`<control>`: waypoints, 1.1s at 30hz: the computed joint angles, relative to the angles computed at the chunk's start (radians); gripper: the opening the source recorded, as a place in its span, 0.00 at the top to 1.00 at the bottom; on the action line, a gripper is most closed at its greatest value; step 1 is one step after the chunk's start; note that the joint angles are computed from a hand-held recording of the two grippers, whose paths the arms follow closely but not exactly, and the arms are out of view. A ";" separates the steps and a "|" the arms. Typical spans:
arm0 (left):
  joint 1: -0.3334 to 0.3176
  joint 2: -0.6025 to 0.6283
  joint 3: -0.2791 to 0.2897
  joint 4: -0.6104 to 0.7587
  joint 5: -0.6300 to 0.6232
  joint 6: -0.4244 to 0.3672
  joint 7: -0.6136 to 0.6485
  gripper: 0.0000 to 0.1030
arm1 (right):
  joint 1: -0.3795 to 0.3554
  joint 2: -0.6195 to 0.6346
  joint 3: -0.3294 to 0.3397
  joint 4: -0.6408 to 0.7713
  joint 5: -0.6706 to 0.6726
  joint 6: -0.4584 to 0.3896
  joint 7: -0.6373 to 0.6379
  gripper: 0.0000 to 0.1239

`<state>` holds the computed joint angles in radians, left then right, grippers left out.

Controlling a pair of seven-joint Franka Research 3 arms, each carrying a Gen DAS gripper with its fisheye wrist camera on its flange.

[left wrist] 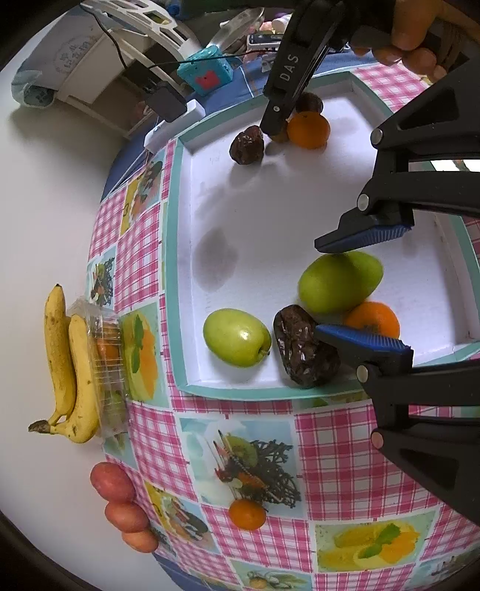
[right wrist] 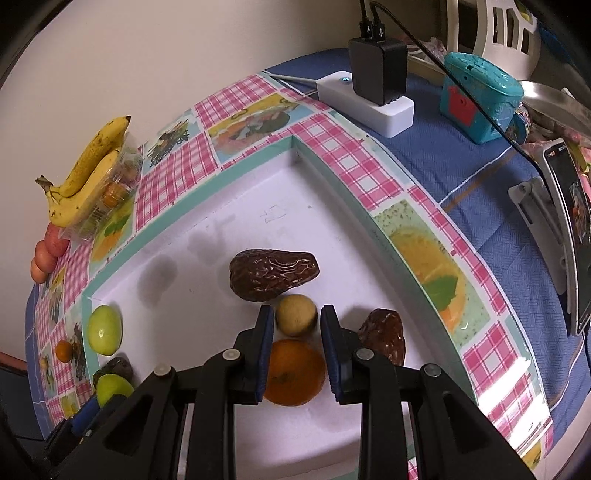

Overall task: Organize fruits
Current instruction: 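Lower both fruits into the tray and open both tools, then withdraw both open tools from the tray toward the fruit cluster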

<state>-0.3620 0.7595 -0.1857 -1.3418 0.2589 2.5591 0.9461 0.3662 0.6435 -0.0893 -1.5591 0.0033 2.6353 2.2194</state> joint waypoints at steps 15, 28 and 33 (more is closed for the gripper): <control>0.026 -0.075 0.019 -0.069 -0.005 0.022 -0.054 0.57 | 0.022 -0.035 -0.015 -0.002 -0.064 -0.036 0.009 0.76; 0.075 -0.207 0.086 -0.238 0.085 0.069 -0.254 0.54 | 0.037 -0.061 0.025 0.008 -0.077 -0.015 -0.064 0.76; 0.103 -0.250 0.097 -0.296 0.113 0.082 -0.323 0.54 | 0.053 -0.056 0.043 0.031 -0.062 -0.006 -0.123 0.76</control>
<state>-0.2592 0.5095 -0.0886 -1.6379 0.3724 2.6408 0.6234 0.4189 0.5874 -0.0466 -1.5278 -0.0589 2.6290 2.0961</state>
